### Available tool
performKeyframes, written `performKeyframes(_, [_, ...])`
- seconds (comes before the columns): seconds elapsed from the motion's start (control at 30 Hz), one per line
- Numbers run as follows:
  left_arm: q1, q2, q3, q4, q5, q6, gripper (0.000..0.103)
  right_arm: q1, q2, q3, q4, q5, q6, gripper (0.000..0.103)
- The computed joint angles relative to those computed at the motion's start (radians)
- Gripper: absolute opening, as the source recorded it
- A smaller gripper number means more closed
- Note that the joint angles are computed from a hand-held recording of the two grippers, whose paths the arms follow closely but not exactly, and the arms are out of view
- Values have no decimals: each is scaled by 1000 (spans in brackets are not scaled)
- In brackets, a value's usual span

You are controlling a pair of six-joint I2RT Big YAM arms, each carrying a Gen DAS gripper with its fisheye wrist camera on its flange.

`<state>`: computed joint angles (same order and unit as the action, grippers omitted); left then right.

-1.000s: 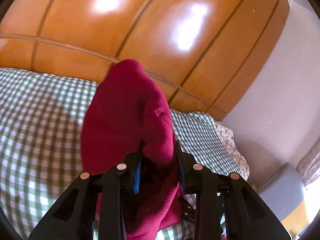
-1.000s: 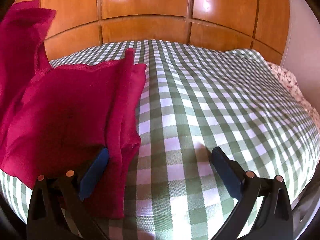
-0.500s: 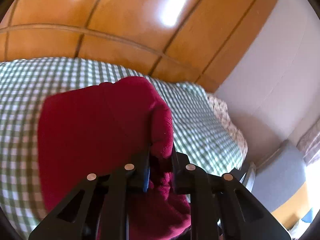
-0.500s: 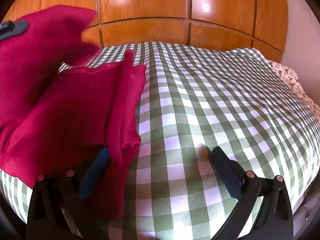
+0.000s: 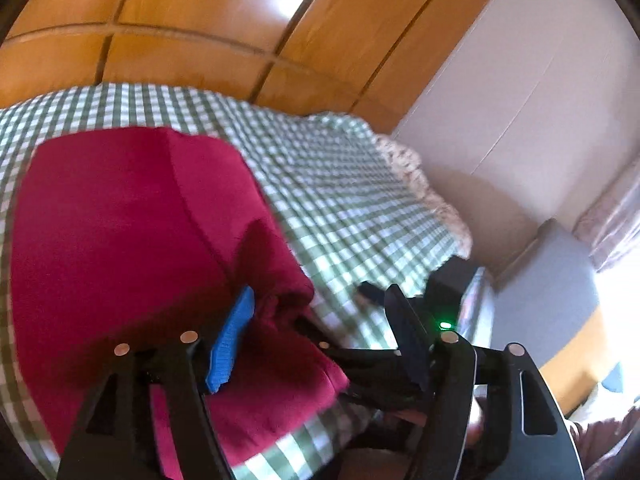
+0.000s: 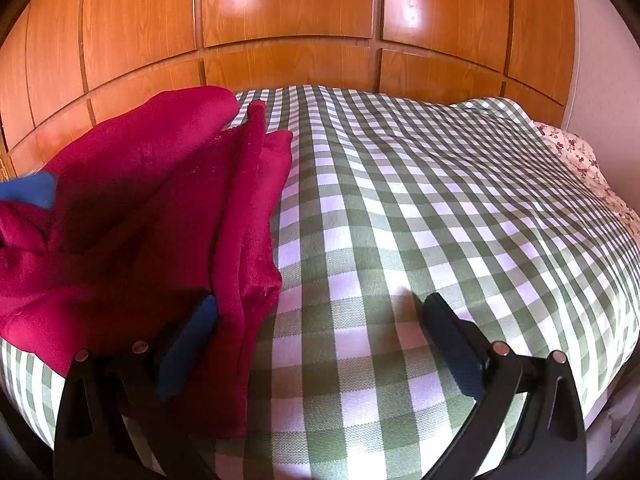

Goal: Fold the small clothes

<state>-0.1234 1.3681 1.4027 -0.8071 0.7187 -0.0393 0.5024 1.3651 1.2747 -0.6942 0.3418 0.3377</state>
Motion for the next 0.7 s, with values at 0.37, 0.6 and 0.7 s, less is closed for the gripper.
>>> performKeyframes(0.37, [201, -49, -74, 167, -243, -219, 67, -46, -72, 78, 42, -207, 38, 84])
performKeyframes(0.6, [251, -5, -82, 106, -263, -214, 67, -102, 40, 164, 88, -682, 301, 74])
performKeyframes(0.7, [255, -18, -104, 114, -263, -174, 67, -107, 115, 213, 63, -762, 366, 62])
